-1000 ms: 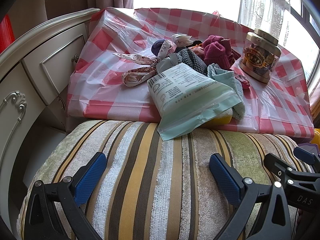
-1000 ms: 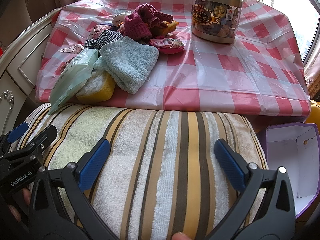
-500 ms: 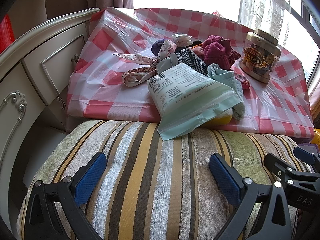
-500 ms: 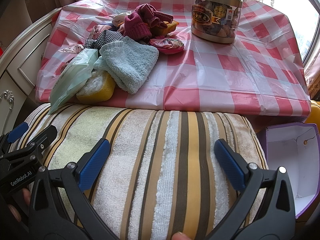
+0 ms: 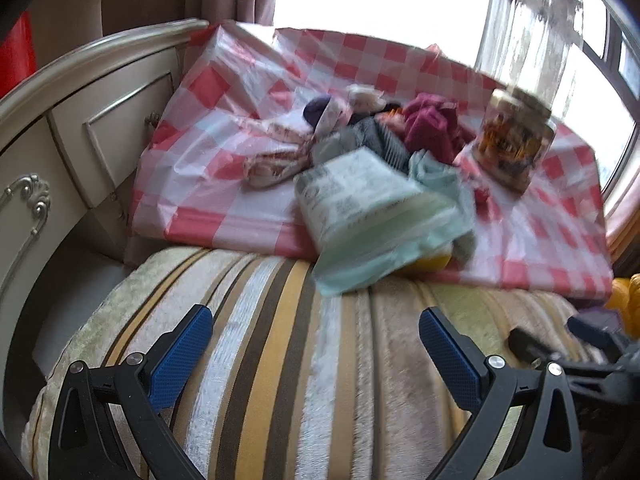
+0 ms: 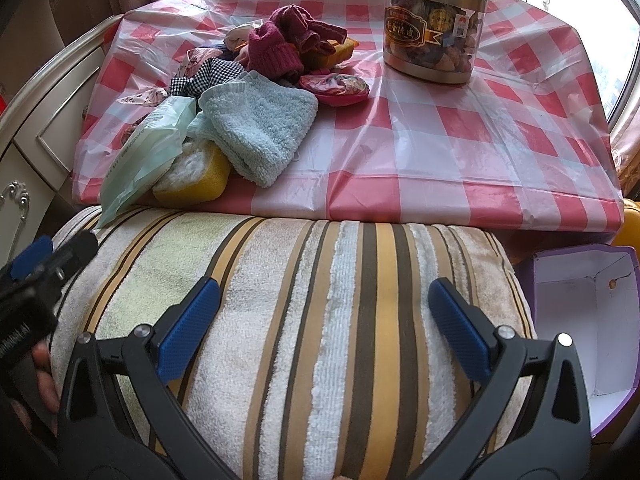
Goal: Organize soft objects
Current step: 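Grasp the green-white wipes pack with left tool while right tool grasps the light blue towel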
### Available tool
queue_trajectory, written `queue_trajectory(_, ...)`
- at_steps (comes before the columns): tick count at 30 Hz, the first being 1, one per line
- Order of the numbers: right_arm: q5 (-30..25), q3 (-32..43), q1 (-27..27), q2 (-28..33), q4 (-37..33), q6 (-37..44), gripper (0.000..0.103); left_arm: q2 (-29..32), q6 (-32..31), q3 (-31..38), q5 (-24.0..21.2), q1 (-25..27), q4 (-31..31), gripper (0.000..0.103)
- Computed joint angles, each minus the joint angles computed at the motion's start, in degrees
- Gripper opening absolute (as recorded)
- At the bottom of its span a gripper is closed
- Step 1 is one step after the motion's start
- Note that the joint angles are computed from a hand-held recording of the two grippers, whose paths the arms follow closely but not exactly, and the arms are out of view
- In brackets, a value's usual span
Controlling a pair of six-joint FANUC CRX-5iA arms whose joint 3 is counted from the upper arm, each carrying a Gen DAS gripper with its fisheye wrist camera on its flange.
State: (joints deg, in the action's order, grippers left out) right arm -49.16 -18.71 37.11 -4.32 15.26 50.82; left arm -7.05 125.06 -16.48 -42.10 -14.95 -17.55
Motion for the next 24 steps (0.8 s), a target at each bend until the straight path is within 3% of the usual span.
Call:
queue_trajectory(2, -0.44, 0.60, -0.19, 0.37, -1.08, 0.98, 0.103, 0.29, -2.45, -0.26, 1.77, 1.41, 3.17, 0.103)
queue_trajectory(7, -1.96, 3.22, -1.43, 1.83, -4.42, 4.89, 0.103, 2.80, -12.56, -2.32, 8.86, 7.57, 20.25, 0.103)
queue_trajectory(10, -1.56, 3.95, -2.22, 2.44, -5.17, 4.39, 0.103, 6.23, -15.15, -0.72, 8.70, 9.19, 26.29, 0.103)
queue_trajectory(14, -2.03, 5.48, -2.79, 3.60, -6.10, 5.31, 0.103, 11.06, -15.76, 2.75, 6.09, 10.19, 30.44, 0.103)
queue_trajectory(20, -1.81, 9.99, -6.18, 6.17, -13.05, 9.36, 0.103, 17.19, -15.52, 8.20, 0.54, 10.41, 32.30, 0.103)
queue_trajectory(24, -1.51, 12.83, -8.00, 8.06, -16.54, 10.12, 0.103, 17.92, -16.07, 8.22, 1.25, 10.10, 32.15, 0.091)
